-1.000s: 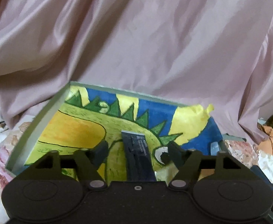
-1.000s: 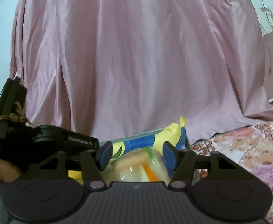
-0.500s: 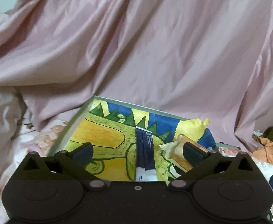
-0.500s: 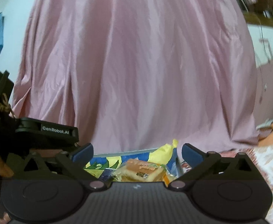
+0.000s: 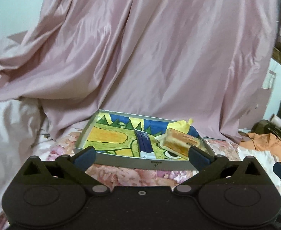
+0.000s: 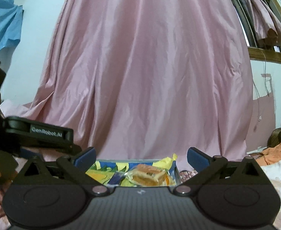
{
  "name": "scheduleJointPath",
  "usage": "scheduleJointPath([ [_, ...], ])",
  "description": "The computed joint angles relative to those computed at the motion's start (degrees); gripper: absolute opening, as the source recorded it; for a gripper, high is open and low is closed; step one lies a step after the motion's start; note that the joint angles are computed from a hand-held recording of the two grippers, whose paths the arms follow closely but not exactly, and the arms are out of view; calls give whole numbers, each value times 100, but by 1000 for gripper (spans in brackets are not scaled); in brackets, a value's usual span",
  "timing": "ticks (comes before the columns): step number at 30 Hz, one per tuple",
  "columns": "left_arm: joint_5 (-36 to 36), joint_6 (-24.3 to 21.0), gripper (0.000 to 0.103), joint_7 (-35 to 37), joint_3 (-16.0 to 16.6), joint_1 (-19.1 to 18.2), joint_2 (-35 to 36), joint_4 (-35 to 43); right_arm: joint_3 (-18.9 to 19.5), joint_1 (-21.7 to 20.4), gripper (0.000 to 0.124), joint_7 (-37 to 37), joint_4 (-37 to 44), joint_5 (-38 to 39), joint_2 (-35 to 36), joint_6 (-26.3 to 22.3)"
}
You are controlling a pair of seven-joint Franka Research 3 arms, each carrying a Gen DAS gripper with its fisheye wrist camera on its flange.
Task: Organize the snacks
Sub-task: 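Open both grippers in the tray and lift back toward the snacks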
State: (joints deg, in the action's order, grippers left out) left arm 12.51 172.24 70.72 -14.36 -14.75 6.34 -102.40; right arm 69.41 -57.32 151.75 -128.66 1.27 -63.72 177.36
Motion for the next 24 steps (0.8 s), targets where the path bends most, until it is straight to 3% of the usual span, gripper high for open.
scheduleJointPath([
  [5,-628,502,102,889,-25,99,-681,-938,-160,590,103,14,-169,-33,-72,-396],
  [10,-1804,758,102,2387,523,-525,-1309,-1749,-312,1089,103,265,-345,-46,-165,-677],
  [16,-1382,712,102,2327,760,-590,-1863,-2398,-387,1639,103,605,-433,-127,27,-1110],
  [24,-1523,568,102,2621,1472,-1010,-2238,-2905,-341,2019,103,665,-243,-575,442,-1668],
])
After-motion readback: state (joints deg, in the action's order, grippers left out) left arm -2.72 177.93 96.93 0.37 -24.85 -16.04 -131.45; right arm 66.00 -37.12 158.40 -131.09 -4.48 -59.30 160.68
